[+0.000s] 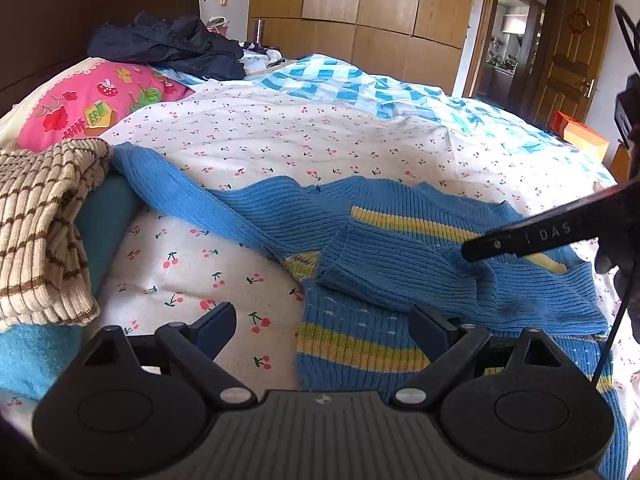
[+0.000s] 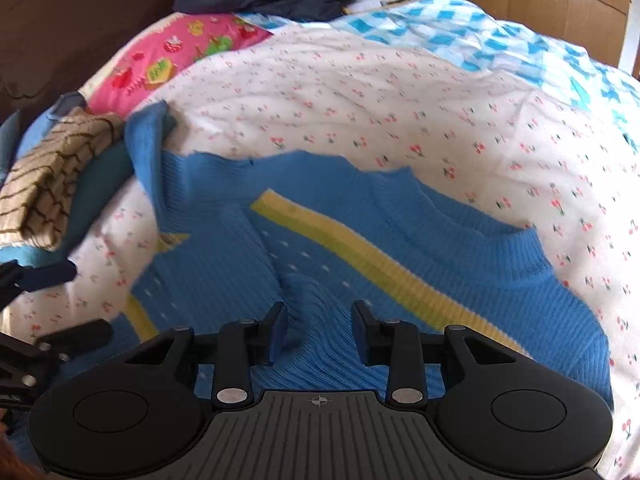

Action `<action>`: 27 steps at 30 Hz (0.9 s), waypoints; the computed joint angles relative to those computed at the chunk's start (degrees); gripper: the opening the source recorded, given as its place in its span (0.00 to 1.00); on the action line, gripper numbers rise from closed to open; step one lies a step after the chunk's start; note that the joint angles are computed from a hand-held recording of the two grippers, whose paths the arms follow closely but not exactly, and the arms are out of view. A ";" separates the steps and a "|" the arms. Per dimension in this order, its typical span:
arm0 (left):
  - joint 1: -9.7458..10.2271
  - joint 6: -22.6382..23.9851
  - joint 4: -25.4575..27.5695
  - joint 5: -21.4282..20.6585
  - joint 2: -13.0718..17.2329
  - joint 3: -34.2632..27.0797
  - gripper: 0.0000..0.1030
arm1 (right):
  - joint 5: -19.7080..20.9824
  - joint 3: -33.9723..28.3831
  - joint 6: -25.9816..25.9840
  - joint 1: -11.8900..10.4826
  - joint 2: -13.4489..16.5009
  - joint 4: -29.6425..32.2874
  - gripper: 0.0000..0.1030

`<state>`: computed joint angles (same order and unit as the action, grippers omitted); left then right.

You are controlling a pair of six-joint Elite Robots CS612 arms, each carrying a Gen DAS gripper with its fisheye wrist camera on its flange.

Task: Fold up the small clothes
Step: 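Lift the sleeve with the right tool and fold it across the sweater body, then lay the sleeve on the sweater body and open the right tool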

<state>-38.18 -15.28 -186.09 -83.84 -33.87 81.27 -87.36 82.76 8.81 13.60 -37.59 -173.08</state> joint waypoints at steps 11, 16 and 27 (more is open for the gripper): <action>0.31 -0.99 -4.68 -1.34 0.73 0.60 0.94 | 5.74 -14.20 -3.57 0.98 7.43 11.33 0.45; 0.68 -2.66 -5.39 -2.24 0.97 0.44 0.94 | 4.63 -12.85 0.58 1.32 6.55 9.70 0.04; 0.26 -3.14 -6.49 0.54 0.96 0.72 0.94 | -3.23 -13.43 7.23 1.31 7.02 6.12 0.25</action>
